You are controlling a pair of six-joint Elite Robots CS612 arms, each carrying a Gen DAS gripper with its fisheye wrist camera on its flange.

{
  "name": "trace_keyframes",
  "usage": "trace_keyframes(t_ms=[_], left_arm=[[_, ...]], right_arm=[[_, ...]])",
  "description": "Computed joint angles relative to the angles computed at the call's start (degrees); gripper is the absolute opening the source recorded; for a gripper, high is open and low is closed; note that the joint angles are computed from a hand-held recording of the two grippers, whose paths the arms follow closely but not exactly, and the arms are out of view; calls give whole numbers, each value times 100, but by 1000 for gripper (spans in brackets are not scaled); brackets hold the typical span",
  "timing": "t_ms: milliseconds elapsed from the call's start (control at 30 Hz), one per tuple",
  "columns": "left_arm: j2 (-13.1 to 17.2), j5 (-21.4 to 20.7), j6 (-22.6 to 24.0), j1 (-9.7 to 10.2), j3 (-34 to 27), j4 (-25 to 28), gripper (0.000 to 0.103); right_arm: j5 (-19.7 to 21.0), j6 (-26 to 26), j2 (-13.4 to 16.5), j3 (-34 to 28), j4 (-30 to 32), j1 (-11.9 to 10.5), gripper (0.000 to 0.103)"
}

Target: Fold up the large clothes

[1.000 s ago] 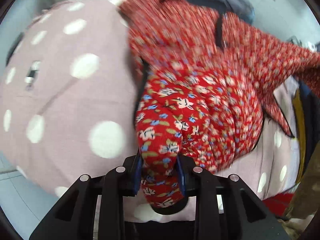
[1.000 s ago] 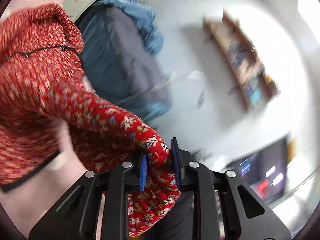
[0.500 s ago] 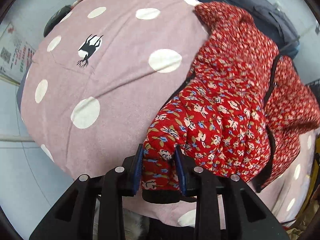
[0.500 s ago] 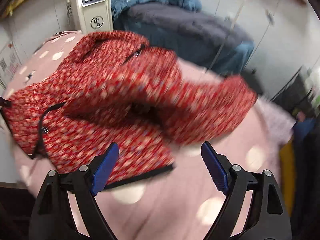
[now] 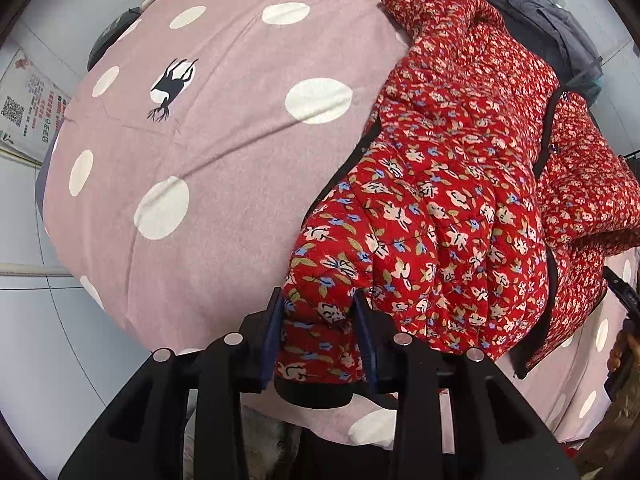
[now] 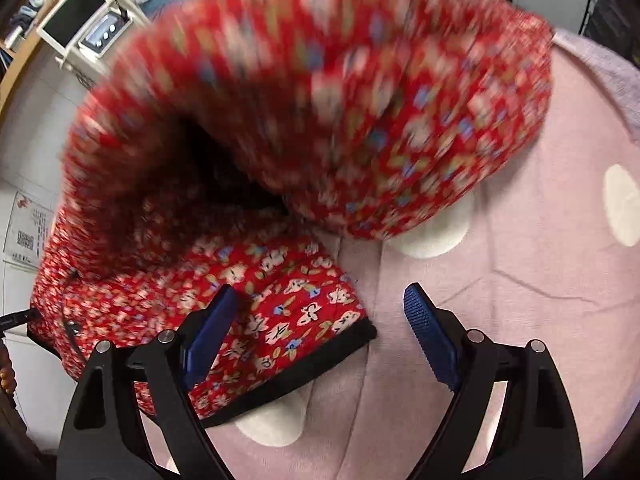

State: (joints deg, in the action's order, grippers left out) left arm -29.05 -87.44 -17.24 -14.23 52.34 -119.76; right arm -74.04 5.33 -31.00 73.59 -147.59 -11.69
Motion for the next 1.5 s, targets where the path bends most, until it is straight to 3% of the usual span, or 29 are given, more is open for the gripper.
trace_keyframes(t_ms=[33,67,133,200,267,333,400,433,533,633,667,700,767,800,867,933,1033,1100,1200,1233,1267,1333,1400,1467,1500], left_arm=[[-5,-2,0,-6,17,2,33],[-8,-9,0,-12,35,-1,33],[-23,-22,-2,-18,78,-32,33],[-59,-42,20,-9,115,-102,33],[-151,-126,110,27,177,-279,32],[-273,-225,271,76,255,-485,30],[-422,15,489,92,359,-659,11],[-481,223,595,96,377,-651,2],[-520,130,749,238,296,-451,2],[-333,248,526,331,94,94,2],[-264,90,434,363,44,235,6],[-203,-237,292,406,46,313,10],[-134,-444,119,400,125,253,48],[-109,-449,142,381,146,169,55],[-110,-521,286,327,258,-99,73],[-51,-533,545,286,218,-326,83],[127,-256,864,229,48,-676,93],[336,-289,1005,234,-268,-394,93],[623,-868,1023,278,-743,178,92],[647,-907,1055,266,-753,209,88],[664,-925,1134,243,-748,234,78],[661,-992,1172,216,-700,314,58],[553,-798,1169,151,-462,72,47],[424,-698,1355,113,-279,-15,32],[328,-741,1425,109,-149,-102,30]], right_arm=[[32,6,19,-14,76,20,63],[-20,19,7,5,116,67,54],[154,-14,-53,77,43,96,17],[424,-22,-211,197,128,93,15],[1122,-37,-496,482,93,8,13],[1466,-331,-805,719,251,-33,12],[1681,-828,-1279,1132,540,-45,12],[1722,-981,-1421,1295,648,-72,12],[1743,-1387,-1829,1747,1303,-60,12],[1619,-1541,-1838,1933,2142,73,12],[1576,-1422,-1786,2045,2206,135,12],[1457,-1280,-1768,2123,2057,180,14],[1088,-727,-1674,2188,1814,265,25],[857,-587,-1661,2155,1807,289,37],[451,-367,-1708,2208,1422,342,42],[372,-226,-1725,2237,938,323,63],[296,-77,-1676,2225,322,230,77],[308,171,-1482,2019,297,198,77],[665,663,-1141,1790,327,127,77],[824,863,-1041,1773,285,96,77],[972,1059,-936,1741,307,85,76],[1010,1271,-889,1760,286,95,43],[1238,1291,-926,1886,-48,123,27],[1473,1215,-1032,2017,-244,140,24],[1516,1199,-1069,2055,-258,147,23]])
